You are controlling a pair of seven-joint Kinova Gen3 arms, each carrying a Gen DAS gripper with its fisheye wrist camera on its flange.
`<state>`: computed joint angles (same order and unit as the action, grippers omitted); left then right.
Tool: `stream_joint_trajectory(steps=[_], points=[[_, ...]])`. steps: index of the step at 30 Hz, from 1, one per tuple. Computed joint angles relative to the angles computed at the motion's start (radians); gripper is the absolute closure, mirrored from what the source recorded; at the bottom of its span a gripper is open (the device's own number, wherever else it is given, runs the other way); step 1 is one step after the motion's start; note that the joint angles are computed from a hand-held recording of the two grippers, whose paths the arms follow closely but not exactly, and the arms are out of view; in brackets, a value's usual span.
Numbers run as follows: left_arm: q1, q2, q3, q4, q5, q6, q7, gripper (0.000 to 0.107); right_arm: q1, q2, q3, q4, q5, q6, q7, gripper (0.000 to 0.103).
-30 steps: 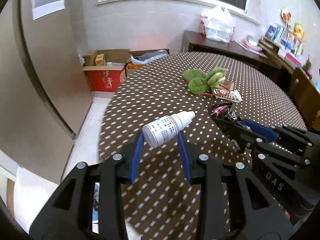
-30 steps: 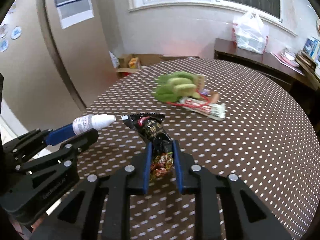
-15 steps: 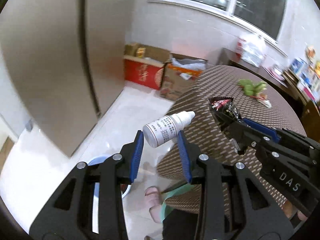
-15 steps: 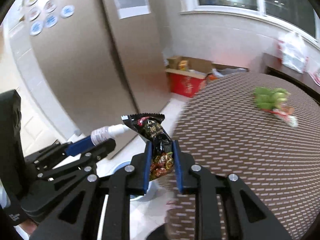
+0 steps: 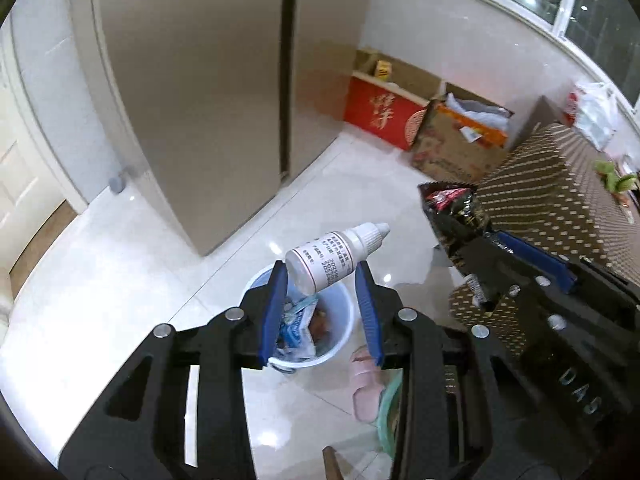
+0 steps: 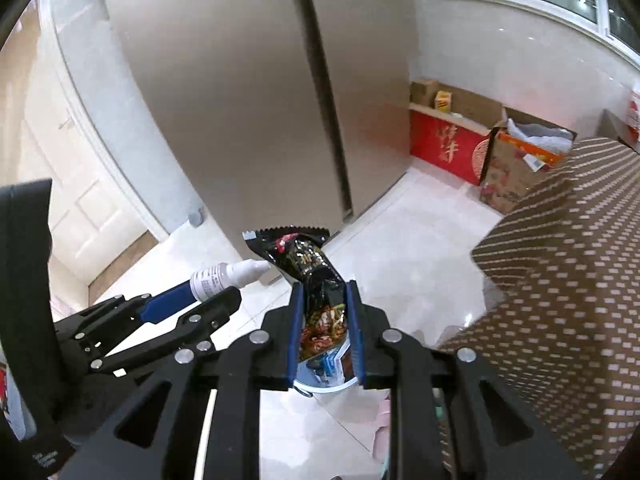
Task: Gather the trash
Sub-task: 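Carry the bottle and wrapper over the blue bin and open both tools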
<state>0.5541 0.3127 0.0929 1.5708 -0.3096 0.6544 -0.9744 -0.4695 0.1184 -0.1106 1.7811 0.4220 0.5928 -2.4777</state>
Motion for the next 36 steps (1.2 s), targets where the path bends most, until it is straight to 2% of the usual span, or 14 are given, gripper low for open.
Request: stream_joint_trajectory(steps=[6, 7, 9, 15, 24, 29, 32, 33, 36], points=[[-0.069, 0.055, 0.006, -0.036, 0.069, 0.018, -0.05, 0.07, -0.055, 0.061, 0.023, -0.018, 0.084, -0.013, -0.092, 0.082], [-0.076, 0.066, 0.006, -0.049, 0.081, 0.026, -0.06, 0.056, -0.049, 0.068, 0.026, -0.02, 0.076, -0.02, -0.085, 0.082], [-0.081, 0.086, -0.005, -0.061, 0.094, 0.023, -0.064, 0.04, -0.046, 0.086, 0.034, -0.03, 0.063, -0.027, -0.08, 0.082], [-0.057, 0.117, -0.042, -0.082, 0.073, 0.041, -0.024, 0.04, -0.038, 0.123, 0.053, -0.042, 0.018, -0.047, -0.041, 0.082], [-0.077, 0.107, -0.044, -0.049, 0.084, 0.022, -0.02, 0.04, -0.028, 0.159, 0.072, -0.057, -0.047, -0.081, 0.029, 0.082], [-0.085, 0.099, -0.047, -0.043, 0.084, 0.014, -0.01, 0.04, -0.043, 0.165, 0.088, -0.07, -0.056, -0.094, 0.029, 0.081], [-0.078, 0.089, -0.061, -0.035, 0.071, 0.006, 0.022, 0.04, -0.065, 0.168, 0.111, -0.067, -0.035, -0.124, -0.005, 0.071], [-0.08, 0.088, -0.061, -0.034, 0.07, 0.005, 0.027, 0.04, -0.065, 0.171, 0.113, -0.072, -0.037, -0.128, -0.011, 0.057], [-0.094, 0.084, -0.053, -0.039, 0.077, 0.013, 0.025, 0.039, -0.086, 0.174, 0.127, -0.087, -0.012, -0.115, -0.038, 0.056]])
